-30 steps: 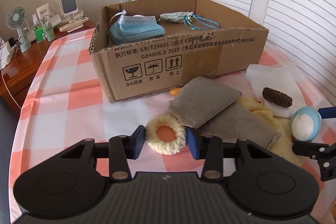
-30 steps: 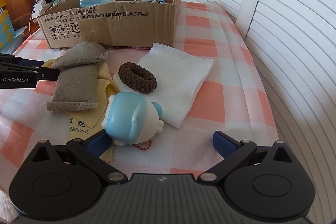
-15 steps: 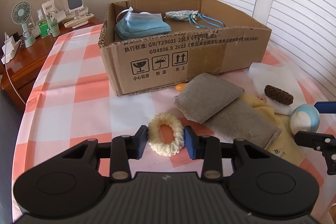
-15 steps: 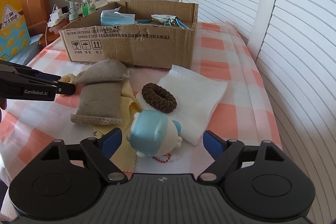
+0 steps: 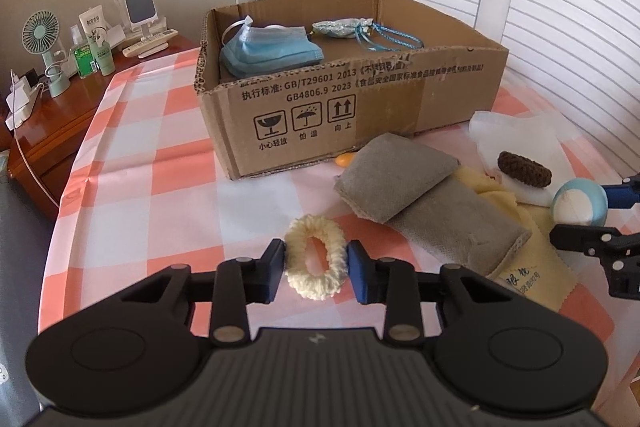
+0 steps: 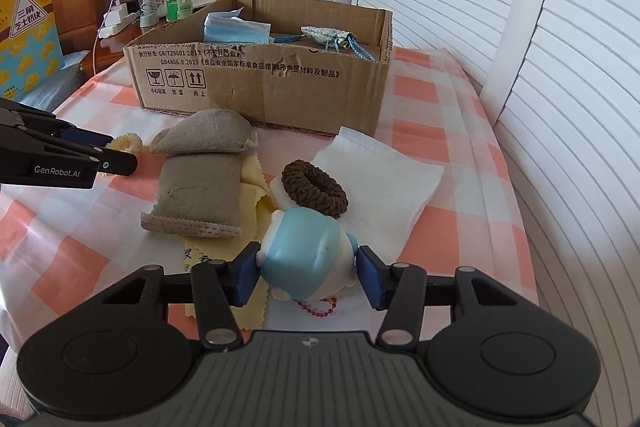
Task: Organize soft objects
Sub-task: 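Close left tool on the cream ring while right tool closes on the blue doll toy, then carry the cream ring into the box and open left tool while right tool lifts the doll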
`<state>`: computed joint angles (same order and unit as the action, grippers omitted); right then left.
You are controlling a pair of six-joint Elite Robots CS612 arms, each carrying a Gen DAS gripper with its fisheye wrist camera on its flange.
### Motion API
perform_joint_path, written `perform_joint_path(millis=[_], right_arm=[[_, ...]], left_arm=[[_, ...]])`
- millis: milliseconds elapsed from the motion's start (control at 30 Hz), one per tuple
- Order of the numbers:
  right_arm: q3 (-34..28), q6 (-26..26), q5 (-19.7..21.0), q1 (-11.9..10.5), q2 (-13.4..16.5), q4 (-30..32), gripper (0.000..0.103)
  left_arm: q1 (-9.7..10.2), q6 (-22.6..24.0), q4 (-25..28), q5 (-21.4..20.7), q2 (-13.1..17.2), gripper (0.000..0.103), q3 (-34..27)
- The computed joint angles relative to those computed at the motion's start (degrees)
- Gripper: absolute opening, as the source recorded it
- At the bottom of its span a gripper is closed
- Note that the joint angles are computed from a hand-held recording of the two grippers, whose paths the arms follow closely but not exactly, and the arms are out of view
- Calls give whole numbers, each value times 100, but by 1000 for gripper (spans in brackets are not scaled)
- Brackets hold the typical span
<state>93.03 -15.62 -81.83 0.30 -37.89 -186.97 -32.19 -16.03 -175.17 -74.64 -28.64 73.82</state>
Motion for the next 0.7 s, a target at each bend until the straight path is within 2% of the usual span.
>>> perform_joint_path(millis=[400,700], right_arm=[[242,-160,445,-95,-267,-127,56],[238,-305,727,-160,-365,-168,56]], left_arm=[[-3,246,-307,-355,-371,31,446],[-5,408,-466,-481,-494,31,409]])
